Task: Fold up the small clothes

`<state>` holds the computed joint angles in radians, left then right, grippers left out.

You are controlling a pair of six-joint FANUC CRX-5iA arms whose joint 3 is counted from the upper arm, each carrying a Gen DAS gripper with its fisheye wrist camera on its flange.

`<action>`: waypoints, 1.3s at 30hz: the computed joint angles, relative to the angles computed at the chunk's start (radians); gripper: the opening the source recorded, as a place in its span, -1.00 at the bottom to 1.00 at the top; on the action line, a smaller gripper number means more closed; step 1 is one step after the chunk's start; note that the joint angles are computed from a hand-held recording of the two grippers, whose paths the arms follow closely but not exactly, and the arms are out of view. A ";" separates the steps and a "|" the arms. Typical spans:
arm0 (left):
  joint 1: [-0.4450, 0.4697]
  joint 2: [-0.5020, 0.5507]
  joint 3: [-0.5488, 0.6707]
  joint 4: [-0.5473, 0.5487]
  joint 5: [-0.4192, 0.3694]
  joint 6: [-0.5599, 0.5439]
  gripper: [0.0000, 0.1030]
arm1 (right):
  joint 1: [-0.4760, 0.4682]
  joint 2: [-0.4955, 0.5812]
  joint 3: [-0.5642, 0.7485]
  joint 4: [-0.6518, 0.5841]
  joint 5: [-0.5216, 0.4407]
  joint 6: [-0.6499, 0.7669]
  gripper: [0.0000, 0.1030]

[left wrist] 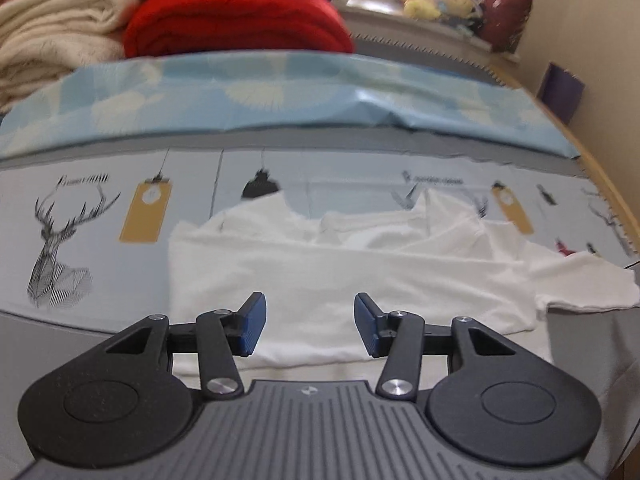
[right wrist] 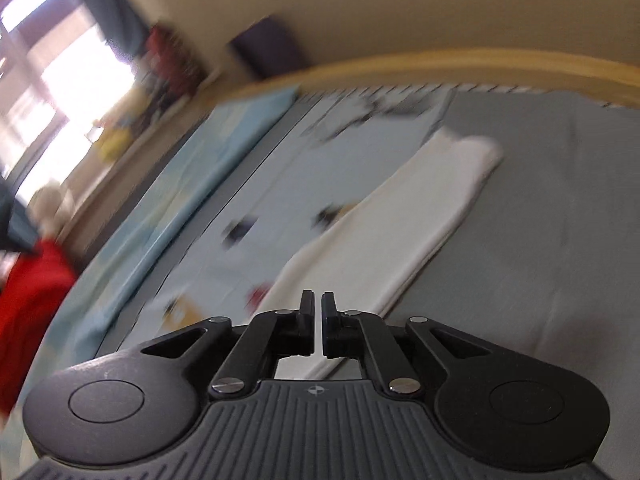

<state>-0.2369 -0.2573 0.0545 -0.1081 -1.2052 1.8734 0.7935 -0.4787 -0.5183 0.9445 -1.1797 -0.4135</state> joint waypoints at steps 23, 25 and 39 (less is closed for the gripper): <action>0.144 -0.039 -0.068 0.064 -0.018 -0.090 0.05 | -0.416 0.070 -0.204 0.152 0.312 -0.275 -0.94; 0.166 -0.048 -0.073 0.077 -0.016 -0.093 0.05 | -0.371 0.102 -0.169 0.175 0.215 -0.265 -0.94; 0.421 -0.142 -0.123 0.235 -0.015 -0.159 0.05 | 0.135 0.359 0.121 0.607 0.497 0.364 -0.93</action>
